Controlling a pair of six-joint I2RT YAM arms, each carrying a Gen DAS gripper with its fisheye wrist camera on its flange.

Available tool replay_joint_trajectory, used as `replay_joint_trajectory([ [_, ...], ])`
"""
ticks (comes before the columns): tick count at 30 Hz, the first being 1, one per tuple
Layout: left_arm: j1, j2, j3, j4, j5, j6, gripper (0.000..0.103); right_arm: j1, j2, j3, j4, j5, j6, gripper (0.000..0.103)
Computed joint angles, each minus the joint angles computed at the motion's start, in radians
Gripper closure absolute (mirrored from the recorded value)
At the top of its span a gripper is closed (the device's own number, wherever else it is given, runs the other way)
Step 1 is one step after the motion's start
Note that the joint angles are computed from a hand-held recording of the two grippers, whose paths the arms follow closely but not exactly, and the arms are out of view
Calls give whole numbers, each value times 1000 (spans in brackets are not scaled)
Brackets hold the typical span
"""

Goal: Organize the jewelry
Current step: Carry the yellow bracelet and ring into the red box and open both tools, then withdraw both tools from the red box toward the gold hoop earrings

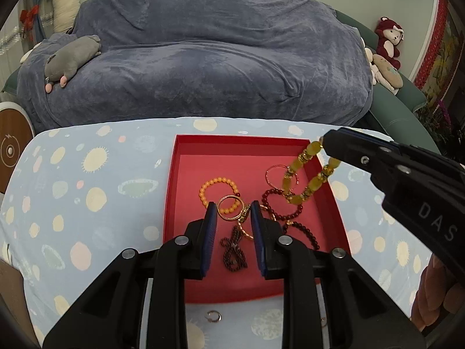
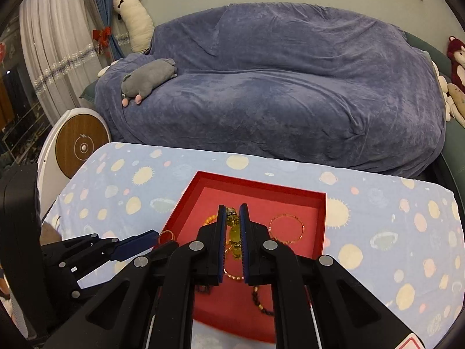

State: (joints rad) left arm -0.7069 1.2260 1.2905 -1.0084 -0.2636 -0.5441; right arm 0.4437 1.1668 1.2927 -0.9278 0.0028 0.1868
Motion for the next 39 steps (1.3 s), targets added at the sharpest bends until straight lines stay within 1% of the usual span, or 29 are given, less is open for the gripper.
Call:
replay_joint_trajectory([
  [3,69,41,-38,70,68,33,80,-37,98,-6,78,-47,-11,95],
  [6,104,80,-87,133,97,63,80,-79,178,-38,151,-105,3,95],
  [7,114,91,-102,152,110,71,80,-98,211,-48,173,-139,10,95],
  [10,136,119,-153,201,136,83,80,-136,296,-83,221,-199,38,95],
  [12,144,129,-181,229,143,89,80,-150,334,-104,244,-200,39,95],
  [16,143,128,-220,263,139,92,80,-163,378,-119,252,-184,13,95],
  [19,141,140,-221,269,134,84,80,-143,389,-121,241,-130,-15,94],
  [21,129,143,-220,269,117,76,79,-123,370,-134,248,-81,-31,90],
  [23,116,155,-204,261,91,69,74,-112,333,-145,253,-44,-48,89],
  [25,98,151,-192,246,54,56,55,-95,275,-164,257,-9,-52,78],
  [26,88,149,-184,234,31,49,50,-89,248,-169,257,2,-54,68],
  [27,78,141,-178,228,11,45,47,-80,215,-179,256,17,-54,62],
  [32,37,103,-137,173,-33,41,47,-50,104,-169,188,47,-48,61],
  [34,15,87,-116,141,-55,28,47,-48,58,-163,153,42,-32,61],
  [39,-41,38,-79,58,-97,-8,47,-24,-58,-158,67,69,-9,61],
])
